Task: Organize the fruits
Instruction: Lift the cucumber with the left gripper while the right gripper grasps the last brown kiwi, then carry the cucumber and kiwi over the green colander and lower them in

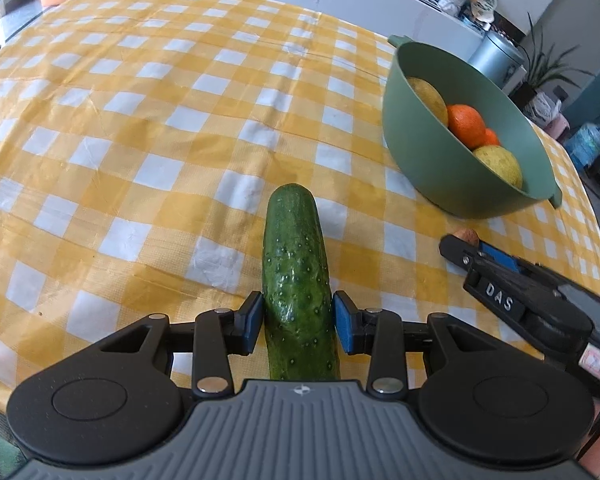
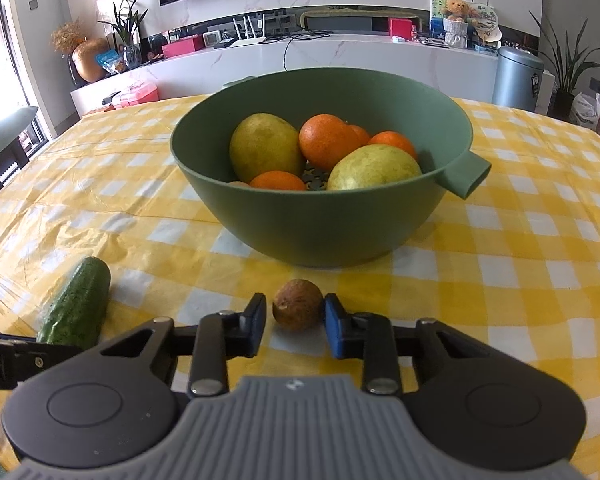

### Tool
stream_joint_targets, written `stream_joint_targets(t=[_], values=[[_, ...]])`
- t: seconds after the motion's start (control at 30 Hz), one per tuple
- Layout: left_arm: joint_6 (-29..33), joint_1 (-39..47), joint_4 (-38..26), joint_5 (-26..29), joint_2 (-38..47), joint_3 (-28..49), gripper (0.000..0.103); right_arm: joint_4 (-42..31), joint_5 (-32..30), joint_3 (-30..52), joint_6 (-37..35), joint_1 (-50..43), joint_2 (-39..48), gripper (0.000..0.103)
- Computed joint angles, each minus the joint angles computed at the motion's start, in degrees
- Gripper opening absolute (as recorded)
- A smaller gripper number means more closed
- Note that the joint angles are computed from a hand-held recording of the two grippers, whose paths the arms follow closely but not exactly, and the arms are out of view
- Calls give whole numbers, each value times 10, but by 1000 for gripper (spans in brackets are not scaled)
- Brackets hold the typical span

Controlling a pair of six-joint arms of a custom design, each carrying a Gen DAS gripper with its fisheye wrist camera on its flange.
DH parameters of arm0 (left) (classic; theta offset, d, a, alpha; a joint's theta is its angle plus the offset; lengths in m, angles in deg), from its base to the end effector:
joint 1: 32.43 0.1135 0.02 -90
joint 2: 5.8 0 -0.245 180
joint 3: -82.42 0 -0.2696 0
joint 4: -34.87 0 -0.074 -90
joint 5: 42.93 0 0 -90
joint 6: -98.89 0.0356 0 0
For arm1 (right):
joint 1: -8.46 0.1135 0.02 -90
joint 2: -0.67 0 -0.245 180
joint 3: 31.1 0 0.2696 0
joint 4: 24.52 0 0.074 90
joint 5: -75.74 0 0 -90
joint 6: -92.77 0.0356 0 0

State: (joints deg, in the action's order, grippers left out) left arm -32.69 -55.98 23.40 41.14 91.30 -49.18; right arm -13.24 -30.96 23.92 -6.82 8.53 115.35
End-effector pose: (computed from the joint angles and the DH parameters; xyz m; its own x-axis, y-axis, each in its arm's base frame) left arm 0.2606 -0.1096 0.0592 -0.8274 -0.3595 -0.4316 -0.2657 0.9275 -0.2631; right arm 0.3303 0.0106 0.0226 -0.7051 -0.1604 -0.6907 -0.3139 0.9441 0.1012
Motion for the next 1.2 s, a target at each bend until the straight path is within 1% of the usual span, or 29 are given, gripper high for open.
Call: stream_joint_targets(t=[0.03, 0.07, 0.17, 0.37, 0.6, 0.8, 1.0, 1.1, 1.2], values=[[-2, 4, 4, 6, 3, 0, 42, 1, 2, 0, 0, 1, 1, 24], [-2, 6, 6, 8, 5, 0, 42, 2, 1, 0, 0, 0, 1, 24], [-2, -1, 5, -2, 4, 0, 41, 3, -2, -2, -2, -2, 1, 24], [-4, -2, -3, -3, -5, -1, 41, 17, -11, -16, -4, -6, -11, 24], [-2, 3, -7, 3, -46, -9, 41, 33, -36, -54, -11, -14, -53, 24], [6, 9, -25, 9, -100, 2, 41, 30, -63, -90, -19, -21, -116, 23], [24, 21, -32, 27, -110, 48, 41, 16, -90, -108, -28, -33, -187, 23], [38, 23, -31, 30, -95, 83, 41, 1, -100, -95, -36, -41, -211, 23], [49, 24, -32, 33, -76, 123, 41, -12, -105, -70, -41, -48, -215, 23]])
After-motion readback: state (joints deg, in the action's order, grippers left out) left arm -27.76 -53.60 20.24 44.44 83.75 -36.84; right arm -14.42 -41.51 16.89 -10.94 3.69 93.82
